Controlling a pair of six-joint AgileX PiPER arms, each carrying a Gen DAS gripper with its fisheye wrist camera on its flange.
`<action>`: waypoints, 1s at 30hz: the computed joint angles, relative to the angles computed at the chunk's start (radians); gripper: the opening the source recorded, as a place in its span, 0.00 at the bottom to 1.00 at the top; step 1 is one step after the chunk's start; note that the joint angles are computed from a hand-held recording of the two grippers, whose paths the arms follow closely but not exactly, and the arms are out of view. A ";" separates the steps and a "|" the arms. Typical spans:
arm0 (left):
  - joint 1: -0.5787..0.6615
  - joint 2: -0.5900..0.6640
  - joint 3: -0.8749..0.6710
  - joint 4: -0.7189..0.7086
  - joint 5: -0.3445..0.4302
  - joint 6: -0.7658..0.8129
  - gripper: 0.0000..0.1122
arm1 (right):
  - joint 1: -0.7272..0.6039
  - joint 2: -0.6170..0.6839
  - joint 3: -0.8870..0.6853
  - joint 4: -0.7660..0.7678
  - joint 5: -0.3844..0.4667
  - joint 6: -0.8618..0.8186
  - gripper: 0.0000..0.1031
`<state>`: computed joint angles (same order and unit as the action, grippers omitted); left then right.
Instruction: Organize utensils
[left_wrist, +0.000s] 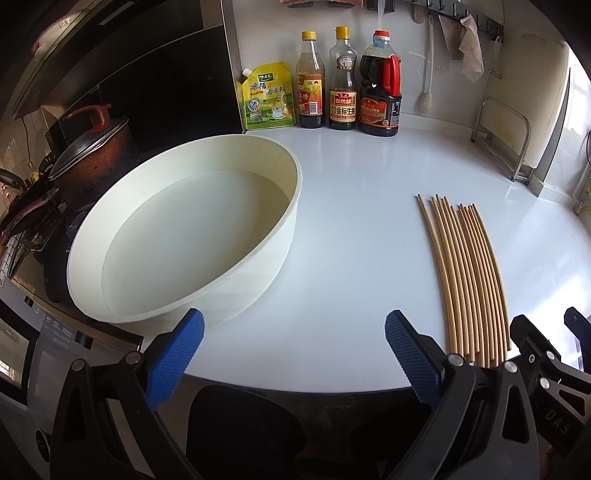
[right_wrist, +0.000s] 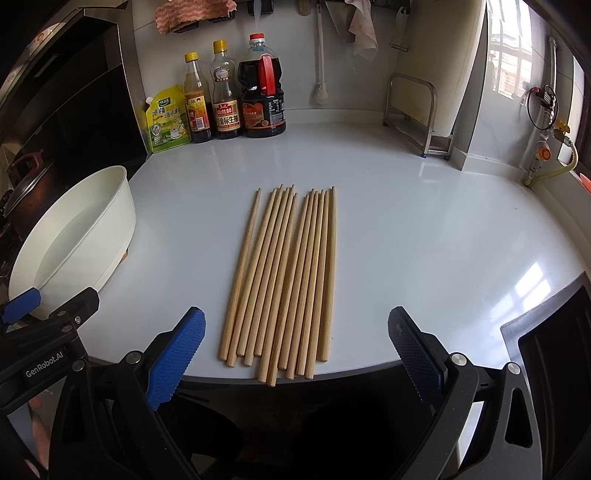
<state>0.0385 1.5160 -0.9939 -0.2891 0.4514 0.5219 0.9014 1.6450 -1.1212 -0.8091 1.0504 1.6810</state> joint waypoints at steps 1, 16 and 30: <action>0.001 0.002 -0.004 0.000 0.002 0.001 0.86 | -0.001 0.000 0.000 0.000 -0.001 -0.001 0.92; -0.005 -0.005 0.010 -0.016 -0.006 0.016 0.86 | -0.001 0.001 -0.002 -0.002 -0.001 0.000 0.92; -0.006 -0.005 0.012 -0.018 -0.011 0.019 0.86 | -0.008 0.006 -0.012 0.002 -0.001 -0.012 0.92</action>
<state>0.0325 1.5113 -0.9817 -0.3070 0.4402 0.5414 0.8938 1.6514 -1.1327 -0.8069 1.0492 1.6685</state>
